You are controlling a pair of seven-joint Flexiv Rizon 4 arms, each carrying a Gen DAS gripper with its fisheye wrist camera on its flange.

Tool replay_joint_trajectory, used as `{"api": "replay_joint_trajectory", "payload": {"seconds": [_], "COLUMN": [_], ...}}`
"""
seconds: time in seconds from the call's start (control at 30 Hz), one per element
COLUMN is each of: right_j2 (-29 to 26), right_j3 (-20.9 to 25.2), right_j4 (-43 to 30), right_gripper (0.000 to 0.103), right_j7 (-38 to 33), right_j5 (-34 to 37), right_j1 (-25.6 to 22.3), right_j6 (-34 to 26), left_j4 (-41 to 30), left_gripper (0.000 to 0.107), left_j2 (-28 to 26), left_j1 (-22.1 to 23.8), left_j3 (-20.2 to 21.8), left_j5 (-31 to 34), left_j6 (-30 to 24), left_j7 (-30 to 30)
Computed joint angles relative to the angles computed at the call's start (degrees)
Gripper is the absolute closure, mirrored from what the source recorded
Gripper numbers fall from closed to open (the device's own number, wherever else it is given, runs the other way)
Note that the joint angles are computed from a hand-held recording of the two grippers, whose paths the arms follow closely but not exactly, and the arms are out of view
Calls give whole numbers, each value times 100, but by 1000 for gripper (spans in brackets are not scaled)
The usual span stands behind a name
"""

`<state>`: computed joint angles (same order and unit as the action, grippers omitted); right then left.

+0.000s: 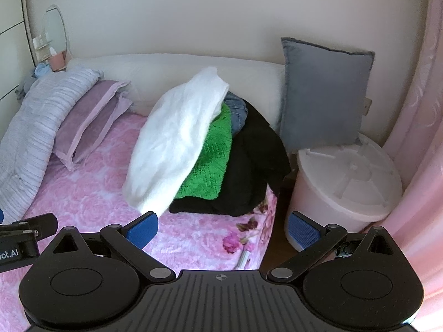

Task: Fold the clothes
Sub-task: 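Move both grippers toward the white sweater on the clothes pile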

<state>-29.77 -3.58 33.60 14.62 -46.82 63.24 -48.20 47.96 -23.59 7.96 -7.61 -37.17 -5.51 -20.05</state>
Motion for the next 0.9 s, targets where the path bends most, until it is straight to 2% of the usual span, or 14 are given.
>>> {"api": "replay_joint_trajectory", "payload": {"seconds": [0.2,0.53,0.73,0.9], "right_j2": [742,1840,2149,2309], "right_j3": [475,1286,1493,1567], "right_j4": [1193,2856,3323,3562], "right_gripper": [0,1,1,1], "right_j7": [364,717,508,383], "right_j5": [224,714,804,939], "right_j1": [-430,-1653,-2197,-2515], "right_j6": [487,1325,1674,1928], "left_j4": [-287,-752,-1017,-1371], "left_gripper": [13,14,14,14], "left_j2": [-237,-636,-849,-1093], "left_j1": [-282,-889,-1231,-1451], "left_j3": [-27,-121,-157,-171], "left_j5": [330,864,1099,1255], "left_j6": [71,137,290,186], "left_j7": [-356,-947,-1221,-1483]}}
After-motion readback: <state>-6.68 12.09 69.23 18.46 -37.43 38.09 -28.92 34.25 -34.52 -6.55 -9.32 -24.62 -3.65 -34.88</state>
